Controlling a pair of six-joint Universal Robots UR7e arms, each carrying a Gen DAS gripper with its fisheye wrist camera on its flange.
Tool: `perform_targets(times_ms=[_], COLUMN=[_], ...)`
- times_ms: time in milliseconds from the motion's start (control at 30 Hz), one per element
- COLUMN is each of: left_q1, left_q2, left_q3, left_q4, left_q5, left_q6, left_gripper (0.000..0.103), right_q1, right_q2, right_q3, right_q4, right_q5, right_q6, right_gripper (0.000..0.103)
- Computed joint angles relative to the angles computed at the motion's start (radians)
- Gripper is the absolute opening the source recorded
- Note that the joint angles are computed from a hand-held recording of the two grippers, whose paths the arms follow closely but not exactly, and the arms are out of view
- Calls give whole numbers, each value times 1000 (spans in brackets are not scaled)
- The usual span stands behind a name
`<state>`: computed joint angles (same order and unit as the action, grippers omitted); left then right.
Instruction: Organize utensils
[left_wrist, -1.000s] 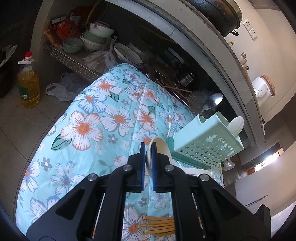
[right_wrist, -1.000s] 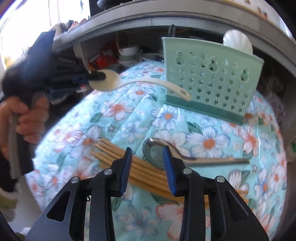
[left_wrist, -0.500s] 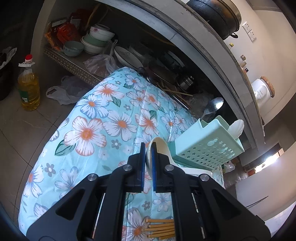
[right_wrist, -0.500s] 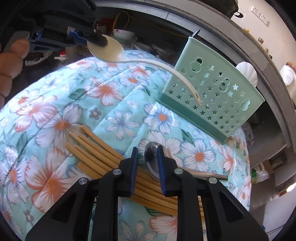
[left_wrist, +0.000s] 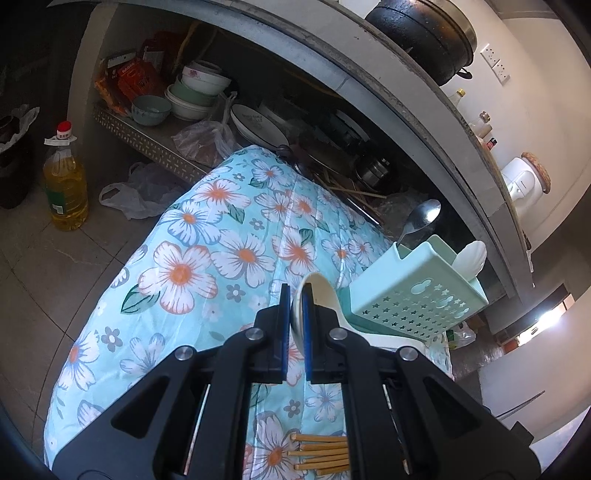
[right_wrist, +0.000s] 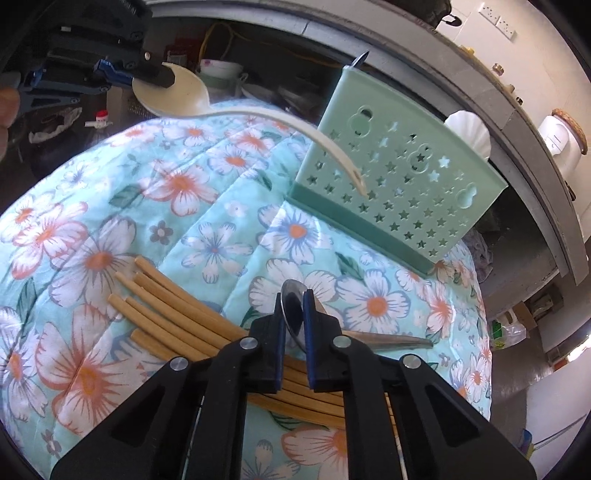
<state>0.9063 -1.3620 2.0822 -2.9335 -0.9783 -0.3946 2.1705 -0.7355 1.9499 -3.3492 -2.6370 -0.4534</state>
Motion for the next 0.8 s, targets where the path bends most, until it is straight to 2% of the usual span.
perform_targets(times_ms=[200,367,533,633,800], left_q1=[-55,-126,-179,-205,-240], left_q2=[-20,-25,14,68,199], left_q3=[10,-10,-71,-125,-228], left_q4=[-55,-149,-222,-247,-292], left_q5=[38,50,71,134,304], left_q6=[61,182,306,402,644], left_gripper=[5,5,5,5,5], right_q1=[16,-4,-16,-24,-31], right_q2=[-88,-240,-319,-341,-357], right_q3=[42,85,98,101,111], right_q4=[-92,-6,-10,-19,-37], right_q5=[69,182,224,236,246], right_q6=[-13,122,155,155,151], right_gripper=[5,4,4,4,4])
